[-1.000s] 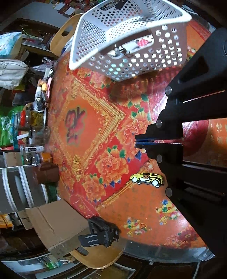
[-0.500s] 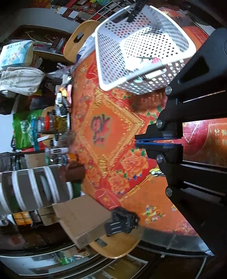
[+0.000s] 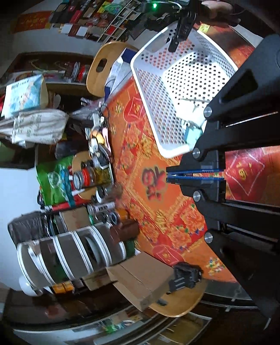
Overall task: Organize rigid objects
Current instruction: 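Carry the silver key into the basket and open the left tool, then move the left tool to the yellow toy car and grasp it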
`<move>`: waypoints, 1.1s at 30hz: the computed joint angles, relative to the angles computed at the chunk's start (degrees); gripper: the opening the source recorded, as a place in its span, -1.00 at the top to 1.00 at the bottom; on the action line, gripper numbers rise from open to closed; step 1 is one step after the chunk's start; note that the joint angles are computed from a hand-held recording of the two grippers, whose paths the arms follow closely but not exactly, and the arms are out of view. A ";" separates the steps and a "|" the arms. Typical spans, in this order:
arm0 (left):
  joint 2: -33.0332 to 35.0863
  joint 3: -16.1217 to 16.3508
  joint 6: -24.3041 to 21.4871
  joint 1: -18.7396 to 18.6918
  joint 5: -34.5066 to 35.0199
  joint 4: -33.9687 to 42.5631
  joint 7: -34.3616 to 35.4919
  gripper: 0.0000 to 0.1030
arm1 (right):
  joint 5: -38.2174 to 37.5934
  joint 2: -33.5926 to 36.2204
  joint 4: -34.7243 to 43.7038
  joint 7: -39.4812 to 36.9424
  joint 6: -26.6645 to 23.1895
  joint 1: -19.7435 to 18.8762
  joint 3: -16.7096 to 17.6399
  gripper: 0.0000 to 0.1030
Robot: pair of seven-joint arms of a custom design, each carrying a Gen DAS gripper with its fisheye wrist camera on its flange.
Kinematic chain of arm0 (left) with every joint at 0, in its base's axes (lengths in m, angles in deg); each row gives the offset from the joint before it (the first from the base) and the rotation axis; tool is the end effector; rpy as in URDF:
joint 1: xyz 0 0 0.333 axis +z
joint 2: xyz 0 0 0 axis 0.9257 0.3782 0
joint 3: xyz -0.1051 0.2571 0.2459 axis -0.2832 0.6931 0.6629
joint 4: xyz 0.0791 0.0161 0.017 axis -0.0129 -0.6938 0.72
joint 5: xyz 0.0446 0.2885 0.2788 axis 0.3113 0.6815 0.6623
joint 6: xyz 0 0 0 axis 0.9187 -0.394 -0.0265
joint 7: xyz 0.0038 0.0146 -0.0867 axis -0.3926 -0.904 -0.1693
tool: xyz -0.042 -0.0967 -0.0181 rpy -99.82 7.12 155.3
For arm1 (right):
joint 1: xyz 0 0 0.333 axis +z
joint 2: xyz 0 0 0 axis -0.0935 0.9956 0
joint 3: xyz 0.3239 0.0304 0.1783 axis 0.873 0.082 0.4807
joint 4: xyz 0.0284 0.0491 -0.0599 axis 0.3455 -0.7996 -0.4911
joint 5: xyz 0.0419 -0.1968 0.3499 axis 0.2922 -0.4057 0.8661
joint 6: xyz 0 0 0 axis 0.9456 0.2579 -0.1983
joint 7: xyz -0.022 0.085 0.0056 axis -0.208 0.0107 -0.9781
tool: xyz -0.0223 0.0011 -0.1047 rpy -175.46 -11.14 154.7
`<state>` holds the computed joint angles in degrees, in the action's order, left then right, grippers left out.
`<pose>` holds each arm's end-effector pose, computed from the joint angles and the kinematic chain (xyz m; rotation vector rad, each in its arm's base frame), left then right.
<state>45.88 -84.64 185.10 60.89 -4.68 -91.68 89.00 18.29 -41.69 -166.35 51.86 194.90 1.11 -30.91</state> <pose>0.5233 -0.1964 0.4895 -1.7178 1.5342 -0.6108 0.6195 0.0328 0.3390 -1.7557 1.5948 -0.4200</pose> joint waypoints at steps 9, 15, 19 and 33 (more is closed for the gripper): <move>10.57 -0.75 -0.84 -4.34 -6.36 8.53 9.92 0.97 | -0.28 0.04 0.01 0.09 -0.16 -0.09 -0.03 0.30; 19.13 0.05 -2.15 -7.19 -14.46 14.32 19.66 0.97 | -0.52 0.05 0.03 0.21 -0.67 -0.39 0.00 0.30; 22.94 0.39 -2.64 -7.60 -20.07 16.47 25.60 0.97 | -0.46 0.01 0.01 0.11 -0.78 -0.48 0.05 0.29; 14.22 8.08 7.72 -9.56 -8.34 6.27 12.82 -0.59 | -0.55 0.10 -0.04 0.09 -0.57 -0.30 0.03 0.28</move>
